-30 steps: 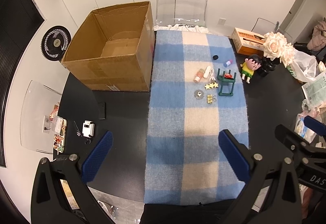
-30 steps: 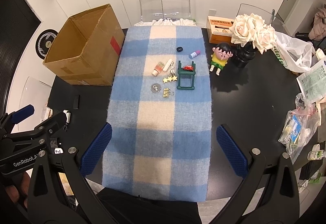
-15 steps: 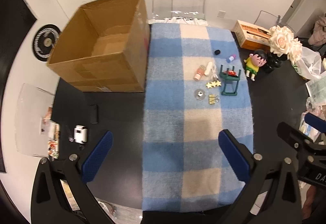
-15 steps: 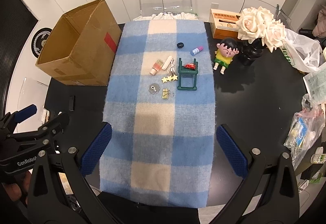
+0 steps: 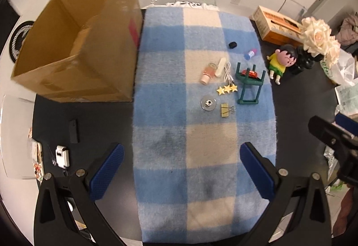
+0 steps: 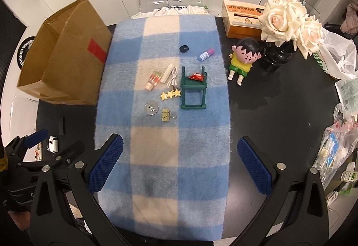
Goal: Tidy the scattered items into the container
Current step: 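Lower the right gripper over the green toy stool and close on its legs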
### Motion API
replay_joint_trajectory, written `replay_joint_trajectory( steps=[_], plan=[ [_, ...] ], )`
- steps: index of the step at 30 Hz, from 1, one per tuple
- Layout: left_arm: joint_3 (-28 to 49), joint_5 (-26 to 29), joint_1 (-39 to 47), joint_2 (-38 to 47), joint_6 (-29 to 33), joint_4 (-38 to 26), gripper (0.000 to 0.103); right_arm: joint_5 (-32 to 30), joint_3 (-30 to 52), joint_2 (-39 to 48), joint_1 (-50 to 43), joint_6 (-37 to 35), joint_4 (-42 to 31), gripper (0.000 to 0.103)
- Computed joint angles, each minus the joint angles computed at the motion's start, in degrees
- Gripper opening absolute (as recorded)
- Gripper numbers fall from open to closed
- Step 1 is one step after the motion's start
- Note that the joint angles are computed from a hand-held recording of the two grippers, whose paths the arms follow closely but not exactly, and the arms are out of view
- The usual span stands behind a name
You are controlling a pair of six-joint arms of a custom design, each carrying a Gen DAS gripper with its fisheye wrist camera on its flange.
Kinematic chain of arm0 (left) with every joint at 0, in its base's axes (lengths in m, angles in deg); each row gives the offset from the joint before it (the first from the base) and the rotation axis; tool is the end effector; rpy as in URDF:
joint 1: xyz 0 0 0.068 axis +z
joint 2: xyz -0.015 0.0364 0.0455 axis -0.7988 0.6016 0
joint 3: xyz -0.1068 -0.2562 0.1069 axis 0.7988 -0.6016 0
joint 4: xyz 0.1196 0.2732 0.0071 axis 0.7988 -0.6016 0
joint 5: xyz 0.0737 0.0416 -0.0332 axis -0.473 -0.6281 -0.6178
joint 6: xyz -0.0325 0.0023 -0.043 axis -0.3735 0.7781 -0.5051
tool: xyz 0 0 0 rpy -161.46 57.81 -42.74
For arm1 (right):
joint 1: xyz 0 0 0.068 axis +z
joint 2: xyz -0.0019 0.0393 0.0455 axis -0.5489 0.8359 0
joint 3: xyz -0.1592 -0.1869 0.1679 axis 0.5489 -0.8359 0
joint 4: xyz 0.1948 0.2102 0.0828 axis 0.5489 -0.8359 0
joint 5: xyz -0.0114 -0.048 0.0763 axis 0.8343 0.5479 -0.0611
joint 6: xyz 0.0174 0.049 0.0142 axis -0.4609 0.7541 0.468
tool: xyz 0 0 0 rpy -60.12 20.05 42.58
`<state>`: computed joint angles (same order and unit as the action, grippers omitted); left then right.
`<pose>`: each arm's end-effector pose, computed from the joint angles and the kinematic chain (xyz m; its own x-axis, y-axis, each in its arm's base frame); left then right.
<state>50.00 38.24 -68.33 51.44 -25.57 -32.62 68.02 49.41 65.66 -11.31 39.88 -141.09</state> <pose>0.2277 -0.0547 0.2816 -0.3891 -0.8964 -0.2124 -0.9132 0.4057 -0.0393 0.3741 0.1470 0.2958 -0.7456 0.6159 -0.2544 0.5721 0.7874 0.2294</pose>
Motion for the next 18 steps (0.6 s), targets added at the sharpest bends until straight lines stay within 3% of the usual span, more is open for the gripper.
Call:
replay_joint_trajectory(
  steps=[6, 16, 18],
  plan=[
    [-4.85, 3.45, 6.37, 3.62, 7.72, 11.02, 0.103, -2.46, -4.50, 1.72, -3.91, -2.54, 6.45, 0.103],
    [-10.81, 5.64, 11.97, 13.97, 14.41, 27.28, 0.102, -5.21, -11.36, 9.68, -8.01, -7.41, 20.54, 0.103],
    [-11.46, 6.11, 12.70, 16.43, 15.93, 30.28, 0.096, -5.92, -11.77, 11.92, -8.64, -8.01, 22.60, 0.103]
  ],
)
